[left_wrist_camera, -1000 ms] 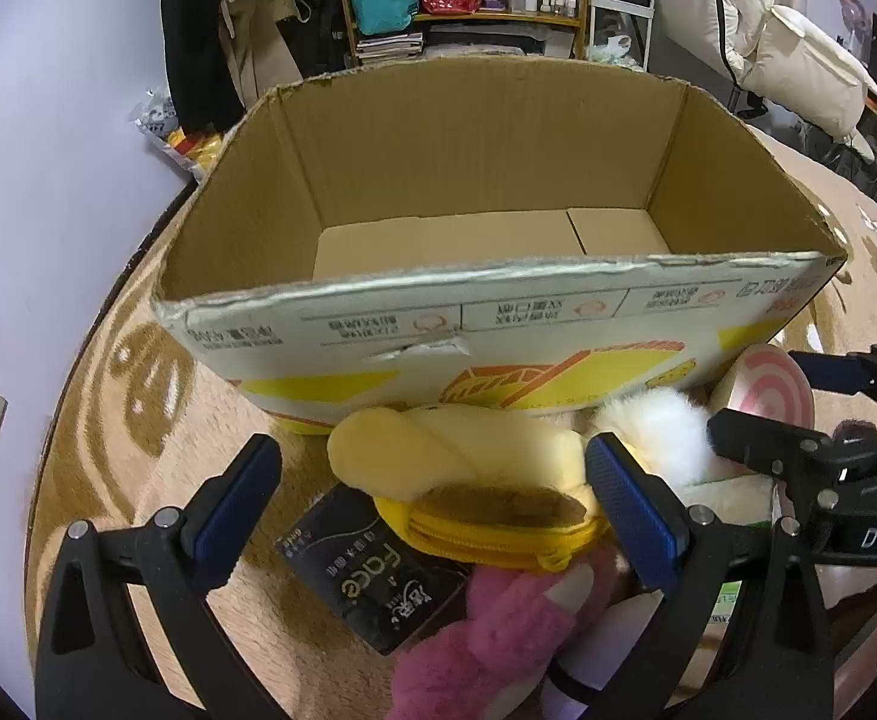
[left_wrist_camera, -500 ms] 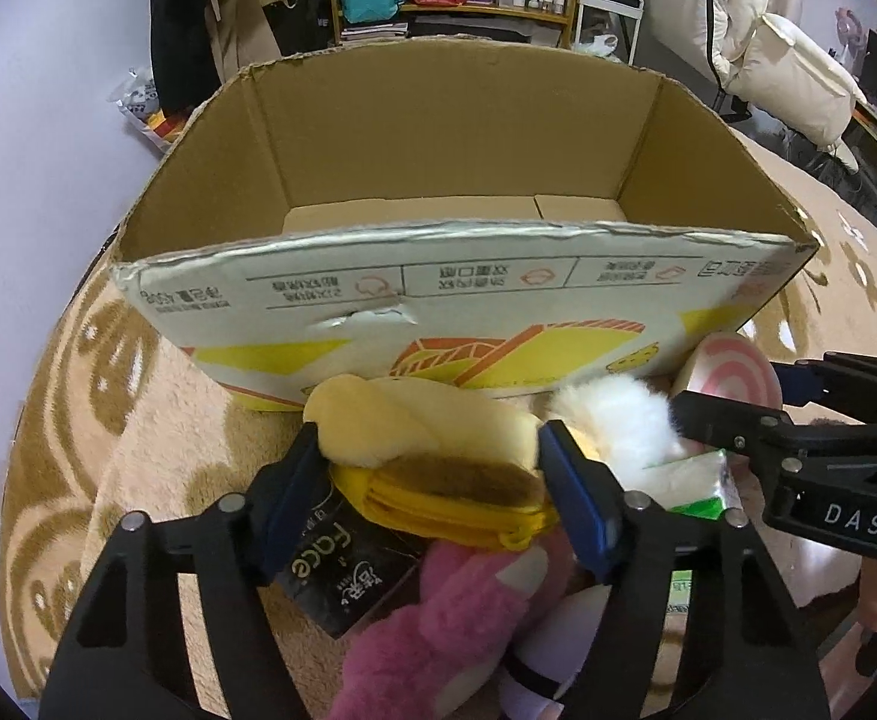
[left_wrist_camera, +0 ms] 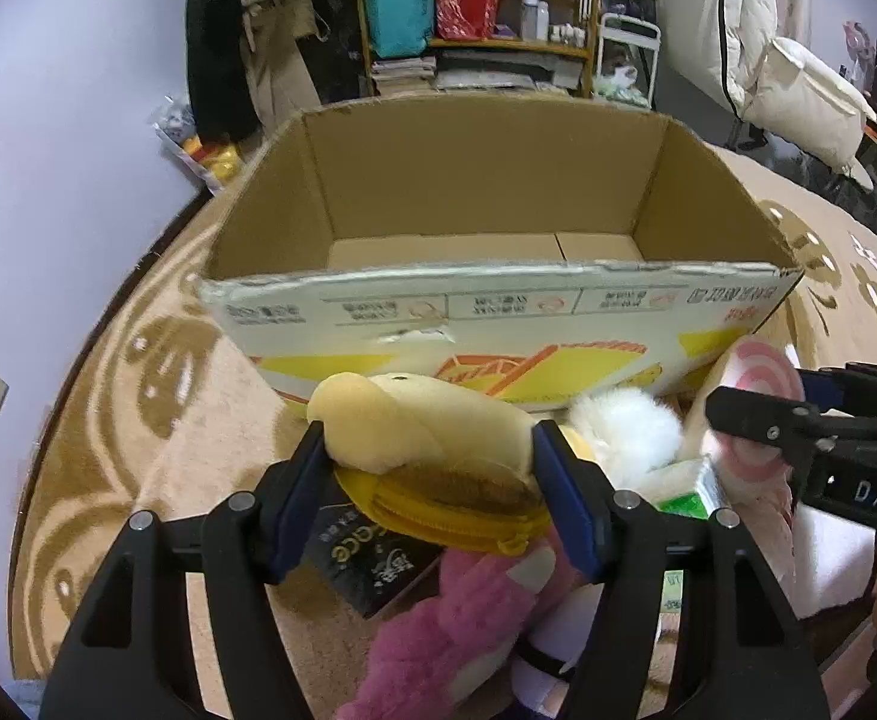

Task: Organize soft objects
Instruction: 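Lift the yellow duck with the left gripper while the right gripper lifts the swirl plush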

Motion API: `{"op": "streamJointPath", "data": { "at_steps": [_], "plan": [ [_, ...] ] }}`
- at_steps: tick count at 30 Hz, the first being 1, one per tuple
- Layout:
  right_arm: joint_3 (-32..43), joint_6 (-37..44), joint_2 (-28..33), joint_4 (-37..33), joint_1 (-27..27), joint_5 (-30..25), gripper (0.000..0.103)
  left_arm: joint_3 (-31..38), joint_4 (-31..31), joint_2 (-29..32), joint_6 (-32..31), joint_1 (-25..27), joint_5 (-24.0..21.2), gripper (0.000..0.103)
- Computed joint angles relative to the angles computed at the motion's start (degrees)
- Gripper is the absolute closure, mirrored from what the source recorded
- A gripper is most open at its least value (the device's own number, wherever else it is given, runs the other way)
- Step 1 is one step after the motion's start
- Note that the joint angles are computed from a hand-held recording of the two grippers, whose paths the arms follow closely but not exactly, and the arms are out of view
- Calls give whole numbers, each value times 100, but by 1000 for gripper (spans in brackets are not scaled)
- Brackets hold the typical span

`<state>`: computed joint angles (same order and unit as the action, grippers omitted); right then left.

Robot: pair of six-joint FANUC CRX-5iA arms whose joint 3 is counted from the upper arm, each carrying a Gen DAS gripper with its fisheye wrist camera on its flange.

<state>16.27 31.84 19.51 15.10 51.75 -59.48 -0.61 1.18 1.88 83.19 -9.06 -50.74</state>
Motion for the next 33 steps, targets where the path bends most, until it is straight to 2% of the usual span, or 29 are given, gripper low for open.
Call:
{"op": "streamJointPath", "data": {
  "at_steps": [11, 19, 23, 33],
  "plan": [
    [-700, -829, -517, 940, 209, 425, 58, -223, -514, -588, 527, 27, 303, 37],
    [-1340, -1711, -939, 2197, 507, 795, 58, -393, -1300, -1224, 1438, -48, 729, 37],
    [-1546, -2056, -1056, 2843, 610, 871, 58, -396, -1621, -1432, 1649, -103, 907, 37],
    [-1429, -2430, -972, 3778, 556, 823, 58, -160, -1944, -1369, 1700, -230, 1046, 37]
  ]
}}
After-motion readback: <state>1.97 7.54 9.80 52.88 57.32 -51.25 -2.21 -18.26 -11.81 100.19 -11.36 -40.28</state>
